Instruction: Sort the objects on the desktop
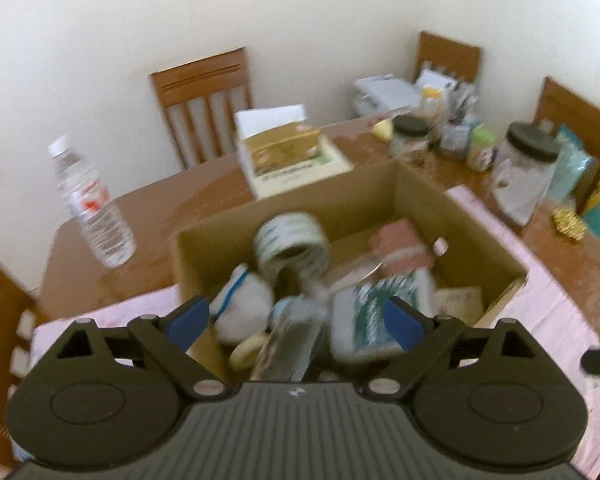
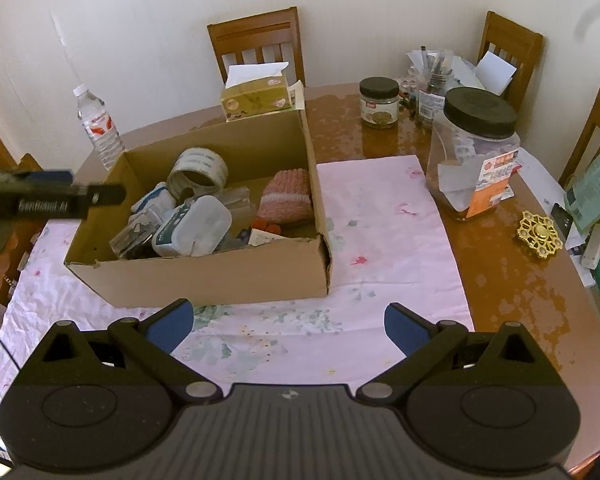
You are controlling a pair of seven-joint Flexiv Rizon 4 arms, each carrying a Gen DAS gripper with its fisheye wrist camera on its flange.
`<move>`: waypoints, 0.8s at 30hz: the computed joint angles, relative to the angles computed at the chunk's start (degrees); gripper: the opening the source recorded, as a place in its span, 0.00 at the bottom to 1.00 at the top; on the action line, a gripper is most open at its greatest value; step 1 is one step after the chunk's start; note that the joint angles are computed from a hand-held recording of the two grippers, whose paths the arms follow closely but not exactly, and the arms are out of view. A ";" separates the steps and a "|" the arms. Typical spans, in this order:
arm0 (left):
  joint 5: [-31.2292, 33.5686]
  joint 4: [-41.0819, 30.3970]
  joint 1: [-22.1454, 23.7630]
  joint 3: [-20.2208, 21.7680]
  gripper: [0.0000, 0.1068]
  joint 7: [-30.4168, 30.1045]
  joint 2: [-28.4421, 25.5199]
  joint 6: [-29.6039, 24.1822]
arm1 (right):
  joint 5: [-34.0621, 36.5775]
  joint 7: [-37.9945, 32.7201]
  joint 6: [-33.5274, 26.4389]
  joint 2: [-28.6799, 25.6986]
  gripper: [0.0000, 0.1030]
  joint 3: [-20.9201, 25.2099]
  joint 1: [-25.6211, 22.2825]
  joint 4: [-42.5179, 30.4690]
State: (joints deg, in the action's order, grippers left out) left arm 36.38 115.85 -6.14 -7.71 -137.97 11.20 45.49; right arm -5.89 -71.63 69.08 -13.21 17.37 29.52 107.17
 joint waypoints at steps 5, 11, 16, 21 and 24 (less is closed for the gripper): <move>0.01 2.28 -1.24 -2.02 0.89 -4.34 3.55 -5.28 | 0.28 -1.31 -1.73 -0.08 1.00 0.54 0.17 -1.25; -2.66 4.46 -1.71 -4.83 0.89 -12.05 6.93 -9.83 | 1.62 -3.80 -3.58 -0.42 1.00 1.26 0.70 -2.81; -5.48 4.42 -2.64 -6.16 0.89 -17.00 8.42 -13.99 | 3.02 -5.97 -5.63 -0.81 1.00 1.80 1.19 -4.27; -6.98 3.44 -3.34 -7.41 0.89 -20.16 9.24 -17.98 | 3.17 -6.91 -7.29 -0.52 1.00 1.66 1.90 -5.06; -7.46 2.25 -3.74 -7.98 0.89 -21.24 9.13 -20.80 | 3.64 -7.74 -7.73 -0.16 1.00 1.73 1.96 -5.25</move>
State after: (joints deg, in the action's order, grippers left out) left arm 28.92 118.11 -9.88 -15.69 -159.22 20.33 24.69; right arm -2.25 -79.37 61.35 -13.37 19.10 31.48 101.92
